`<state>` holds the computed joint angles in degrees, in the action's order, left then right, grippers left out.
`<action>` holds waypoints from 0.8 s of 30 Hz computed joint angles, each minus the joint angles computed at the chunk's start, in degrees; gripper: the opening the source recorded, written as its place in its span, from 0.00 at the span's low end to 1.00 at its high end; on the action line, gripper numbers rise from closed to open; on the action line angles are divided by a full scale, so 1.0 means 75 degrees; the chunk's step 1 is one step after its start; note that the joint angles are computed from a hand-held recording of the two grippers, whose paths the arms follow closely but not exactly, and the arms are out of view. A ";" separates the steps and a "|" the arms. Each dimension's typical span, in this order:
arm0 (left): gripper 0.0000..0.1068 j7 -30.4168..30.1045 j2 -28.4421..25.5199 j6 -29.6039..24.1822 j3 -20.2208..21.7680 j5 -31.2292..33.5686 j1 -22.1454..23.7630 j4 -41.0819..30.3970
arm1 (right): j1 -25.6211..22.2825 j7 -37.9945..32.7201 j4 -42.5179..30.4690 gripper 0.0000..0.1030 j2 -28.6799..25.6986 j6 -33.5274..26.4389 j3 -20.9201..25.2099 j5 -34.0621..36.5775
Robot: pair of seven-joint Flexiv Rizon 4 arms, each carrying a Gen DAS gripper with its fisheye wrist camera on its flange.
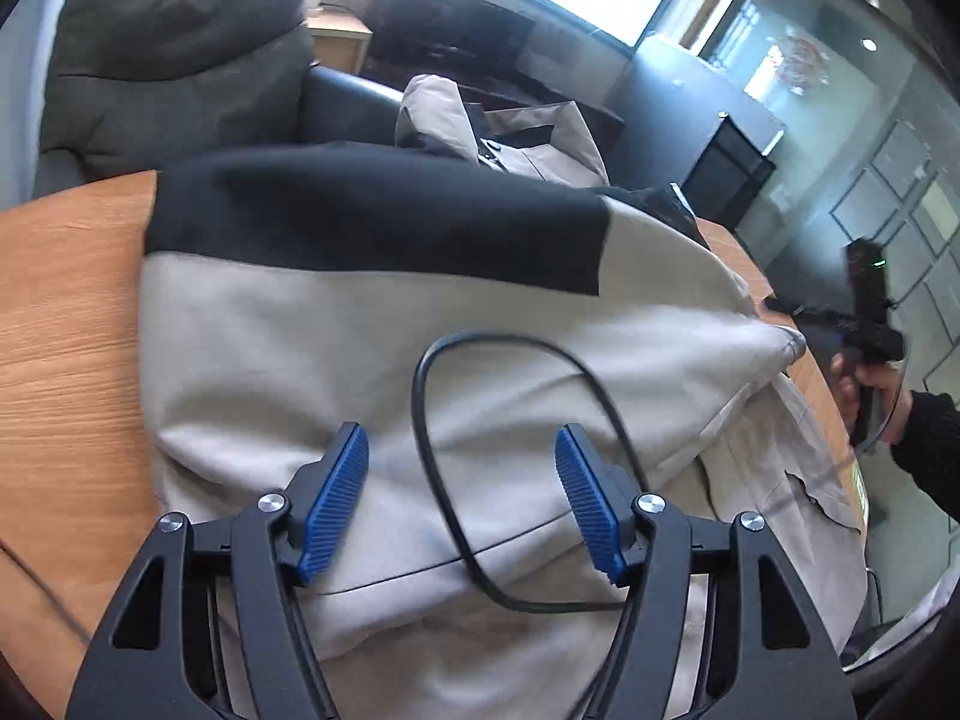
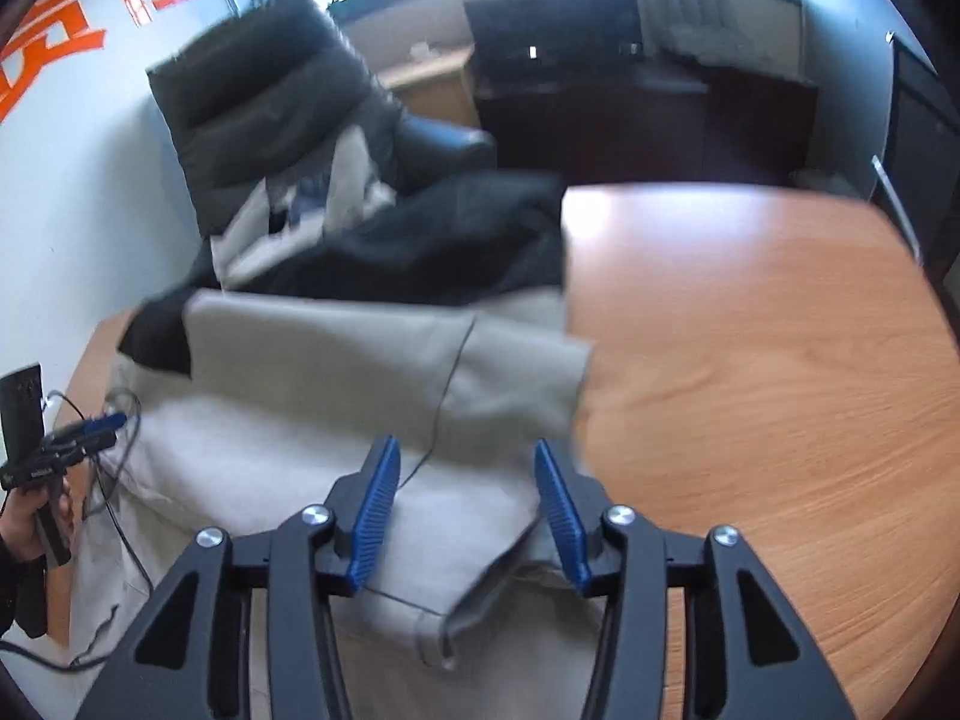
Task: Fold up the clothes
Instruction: 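Open the right gripper and release the folded beige edge onto the jacket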
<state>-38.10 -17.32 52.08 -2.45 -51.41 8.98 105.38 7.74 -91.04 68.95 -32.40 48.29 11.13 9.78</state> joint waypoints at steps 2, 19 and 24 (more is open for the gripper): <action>0.74 0.0253 0.0186 0.0099 -0.0058 -0.0250 -0.0019 0.0104 | -0.0042 -0.0388 -0.0223 0.59 0.0043 0.0102 0.0109 0.0008; 0.81 -0.0051 0.0614 0.0221 0.0440 0.1419 -0.0299 0.0821 | 0.0347 0.0154 -0.1107 0.55 -0.0852 -0.0434 -0.0491 -0.1133; 0.85 0.0147 0.0620 0.0430 0.0324 0.1010 -0.0235 0.1068 | 0.0115 -0.0835 -0.0226 0.61 -0.0022 0.0060 0.0062 -0.0657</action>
<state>-37.00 -12.67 55.30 -0.02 -43.84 7.22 113.39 8.60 -97.30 67.26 -32.56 48.74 11.60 4.86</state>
